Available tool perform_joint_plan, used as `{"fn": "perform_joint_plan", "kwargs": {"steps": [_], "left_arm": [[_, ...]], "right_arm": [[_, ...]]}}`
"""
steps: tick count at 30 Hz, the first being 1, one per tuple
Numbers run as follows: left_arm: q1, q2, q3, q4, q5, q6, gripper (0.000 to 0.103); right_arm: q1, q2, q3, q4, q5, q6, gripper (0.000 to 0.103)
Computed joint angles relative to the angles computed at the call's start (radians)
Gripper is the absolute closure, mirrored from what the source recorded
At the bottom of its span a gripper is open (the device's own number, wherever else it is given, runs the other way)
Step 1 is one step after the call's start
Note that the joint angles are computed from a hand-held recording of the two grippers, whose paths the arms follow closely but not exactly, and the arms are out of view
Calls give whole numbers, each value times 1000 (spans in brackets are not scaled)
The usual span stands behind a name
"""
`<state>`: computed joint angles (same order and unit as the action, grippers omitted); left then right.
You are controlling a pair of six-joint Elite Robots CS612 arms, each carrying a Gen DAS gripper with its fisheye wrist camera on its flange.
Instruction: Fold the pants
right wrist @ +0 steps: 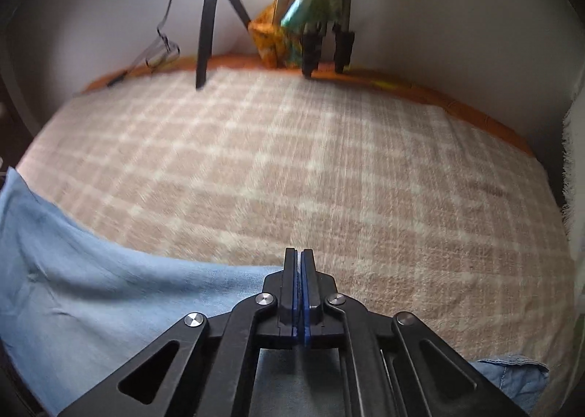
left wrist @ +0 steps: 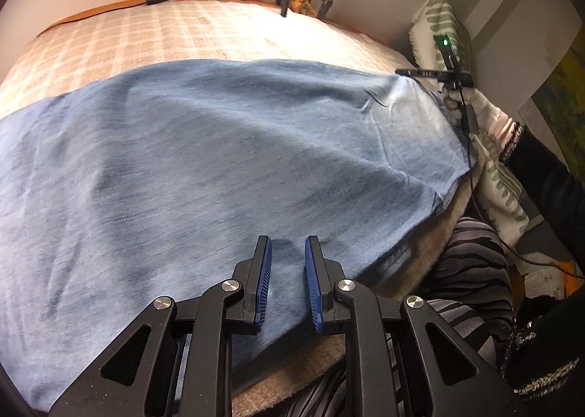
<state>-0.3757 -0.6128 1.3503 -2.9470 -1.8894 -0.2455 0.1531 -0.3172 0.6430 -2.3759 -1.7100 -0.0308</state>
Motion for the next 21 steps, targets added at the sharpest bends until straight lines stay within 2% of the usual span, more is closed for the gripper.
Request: {"fn": "perform_joint_plan", "kwargs": {"steps": [2, 4, 6, 8, 11, 13, 17, 19, 21], "left_arm": [[1, -14, 23, -24, 32, -22, 86], [7, -32, 61, -82, 65, -80, 86], [16, -47, 98, -147, 86, -143, 86], [30, -68, 154, -243, 117, -237, 85], [49, -97, 242, -378, 156, -368, 70], [60, -114, 292, -441, 180, -449, 65], [75, -137, 382, -549, 233, -581, 56], [79, -143, 416, -587, 265, -634, 54], [85, -143, 441, -626, 291, -687, 54]], "right_arm": [[1, -2, 6, -8, -28, 10, 103], [7, -6, 7, -12, -95, 30, 91], [9, -26, 36, -43, -106, 45, 86], [10, -60, 90, -105, -93, 59, 80], [18, -111, 168, -185, -54, 72, 74], [26, -147, 228, -250, -17, 75, 70], [44, -188, 297, -314, 48, 94, 65], [52, -204, 325, -338, 79, 114, 54], [62, -219, 355, -369, 105, 121, 49]]}}
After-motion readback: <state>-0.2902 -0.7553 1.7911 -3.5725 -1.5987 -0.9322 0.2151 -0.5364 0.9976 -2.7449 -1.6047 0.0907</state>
